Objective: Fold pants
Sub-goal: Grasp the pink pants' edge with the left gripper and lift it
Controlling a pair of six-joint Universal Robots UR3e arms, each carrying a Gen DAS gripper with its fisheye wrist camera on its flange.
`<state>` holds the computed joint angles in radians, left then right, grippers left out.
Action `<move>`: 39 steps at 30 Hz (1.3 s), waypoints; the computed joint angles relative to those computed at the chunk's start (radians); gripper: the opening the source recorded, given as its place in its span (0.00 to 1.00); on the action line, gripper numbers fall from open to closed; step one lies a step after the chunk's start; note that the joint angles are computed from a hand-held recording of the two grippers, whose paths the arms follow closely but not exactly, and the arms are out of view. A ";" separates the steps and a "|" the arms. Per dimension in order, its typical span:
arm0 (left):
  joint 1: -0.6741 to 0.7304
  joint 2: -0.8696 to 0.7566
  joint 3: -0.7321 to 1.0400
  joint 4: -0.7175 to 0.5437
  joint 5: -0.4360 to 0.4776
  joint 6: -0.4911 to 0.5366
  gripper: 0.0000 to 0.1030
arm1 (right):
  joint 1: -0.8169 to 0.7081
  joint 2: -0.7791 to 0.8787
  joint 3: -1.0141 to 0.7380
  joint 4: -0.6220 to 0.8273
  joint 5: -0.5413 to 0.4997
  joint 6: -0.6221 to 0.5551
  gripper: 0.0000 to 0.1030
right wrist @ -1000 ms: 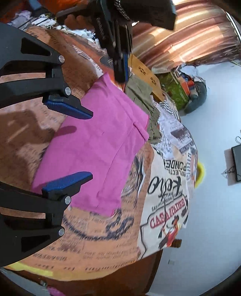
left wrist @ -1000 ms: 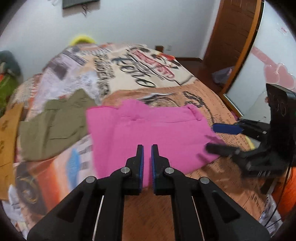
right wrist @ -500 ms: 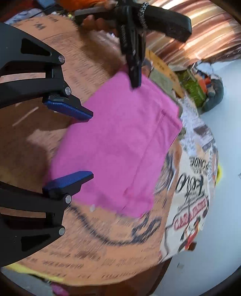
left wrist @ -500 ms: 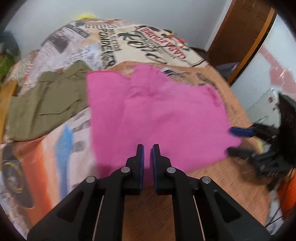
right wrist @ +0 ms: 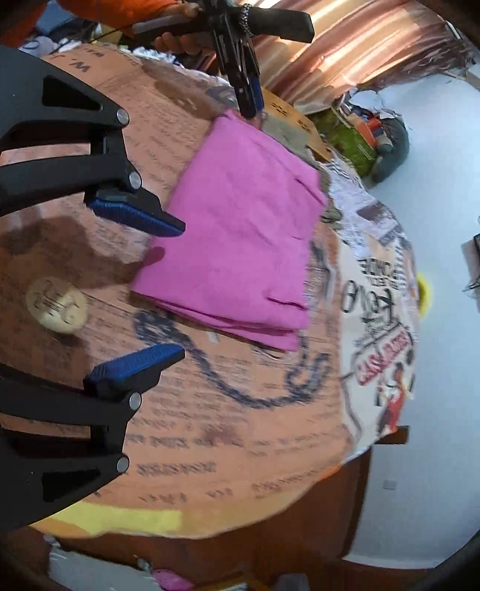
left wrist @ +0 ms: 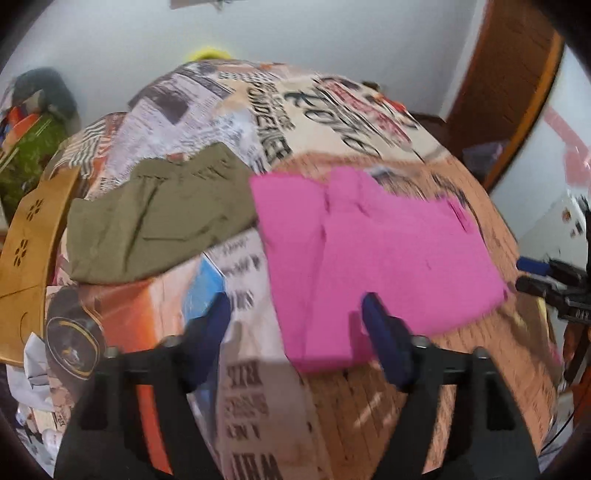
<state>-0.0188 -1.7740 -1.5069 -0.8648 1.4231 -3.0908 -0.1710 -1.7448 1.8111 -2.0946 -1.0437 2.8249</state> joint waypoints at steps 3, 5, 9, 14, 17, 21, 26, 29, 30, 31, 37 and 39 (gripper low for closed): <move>0.026 -0.068 0.091 -0.052 -0.038 -0.006 0.73 | 0.033 0.078 -0.042 -0.068 -0.034 0.051 0.63; 0.034 -0.122 0.147 -0.078 -0.063 -0.011 0.73 | 0.054 0.146 -0.078 -0.089 -0.041 0.072 0.63; 0.025 -0.210 0.240 -0.137 -0.097 0.008 0.73 | 0.082 0.236 -0.115 -0.093 -0.046 0.072 0.63; 0.008 -0.278 0.295 -0.148 -0.119 0.013 0.73 | 0.065 0.312 -0.149 -0.102 0.010 0.066 0.63; 0.002 -0.329 0.348 -0.169 -0.140 0.008 0.73 | 0.070 0.351 -0.182 -0.107 0.022 0.070 0.63; -0.014 -0.367 0.387 -0.147 -0.131 -0.003 0.63 | 0.086 0.397 -0.219 -0.129 0.037 0.077 0.55; -0.040 -0.379 0.419 -0.119 -0.099 0.010 0.31 | 0.089 0.423 -0.240 -0.163 0.046 0.112 0.34; -0.050 -0.365 0.418 -0.108 -0.097 0.023 0.18 | 0.086 0.392 -0.212 -0.210 0.037 0.132 0.16; -0.054 -0.358 0.416 -0.103 -0.091 0.030 0.17 | 0.087 0.382 -0.211 -0.213 0.035 0.132 0.14; -0.057 -0.348 0.409 -0.097 -0.087 0.035 0.16 | 0.090 0.370 -0.208 -0.219 0.031 0.132 0.13; -0.050 -0.260 0.355 -0.077 -0.087 0.037 0.12 | 0.116 0.296 -0.241 -0.197 0.014 0.124 0.12; -0.039 -0.219 0.331 -0.071 -0.091 0.039 0.12 | 0.123 0.278 -0.262 -0.190 0.016 0.130 0.12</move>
